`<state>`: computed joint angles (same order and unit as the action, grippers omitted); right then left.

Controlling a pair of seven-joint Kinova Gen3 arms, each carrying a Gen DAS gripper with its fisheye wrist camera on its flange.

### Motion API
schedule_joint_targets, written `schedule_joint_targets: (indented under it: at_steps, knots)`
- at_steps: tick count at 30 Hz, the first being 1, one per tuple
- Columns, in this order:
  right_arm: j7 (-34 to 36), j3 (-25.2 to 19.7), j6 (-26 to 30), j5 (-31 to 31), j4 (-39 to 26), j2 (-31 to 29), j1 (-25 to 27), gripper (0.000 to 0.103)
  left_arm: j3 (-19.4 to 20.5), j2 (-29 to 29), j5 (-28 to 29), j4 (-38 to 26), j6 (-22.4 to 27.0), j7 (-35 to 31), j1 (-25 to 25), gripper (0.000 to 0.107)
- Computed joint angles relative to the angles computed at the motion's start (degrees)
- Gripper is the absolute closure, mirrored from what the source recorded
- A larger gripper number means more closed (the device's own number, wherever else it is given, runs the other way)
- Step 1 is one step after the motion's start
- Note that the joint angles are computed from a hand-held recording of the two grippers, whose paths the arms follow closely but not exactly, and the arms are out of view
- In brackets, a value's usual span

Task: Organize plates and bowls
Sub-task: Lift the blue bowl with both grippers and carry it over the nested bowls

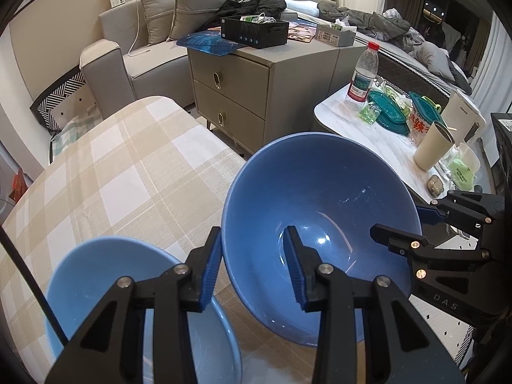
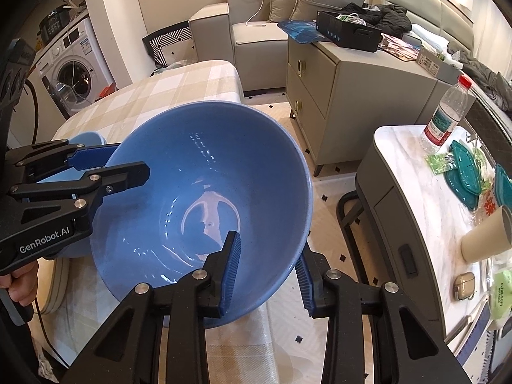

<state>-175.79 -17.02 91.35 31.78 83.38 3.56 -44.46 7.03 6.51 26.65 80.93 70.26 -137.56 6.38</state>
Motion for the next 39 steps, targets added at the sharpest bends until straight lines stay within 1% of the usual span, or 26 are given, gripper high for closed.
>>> schedule_joint_targets:
  at_steps: [12,22,39]
  knots:
    - [0.63,-0.11,4.89,2.71,-4.46,1.43,-2.53,0.069,-0.81,-1.54,2.41,-0.26,0.77,-1.03,-1.17,0.07]
    - [2.32,0.39,7.68,5.02,-8.08,2.43,-4.37,0.069,-1.7,-2.53,4.39,-1.03,1.82,-1.51,-2.41,0.07]
    - [8.03,2.26,12.44,9.54,-16.04,5.32,-7.93,0.069,-3.4,-3.83,7.1,-2.81,3.13,-2.31,-4.74,0.07]
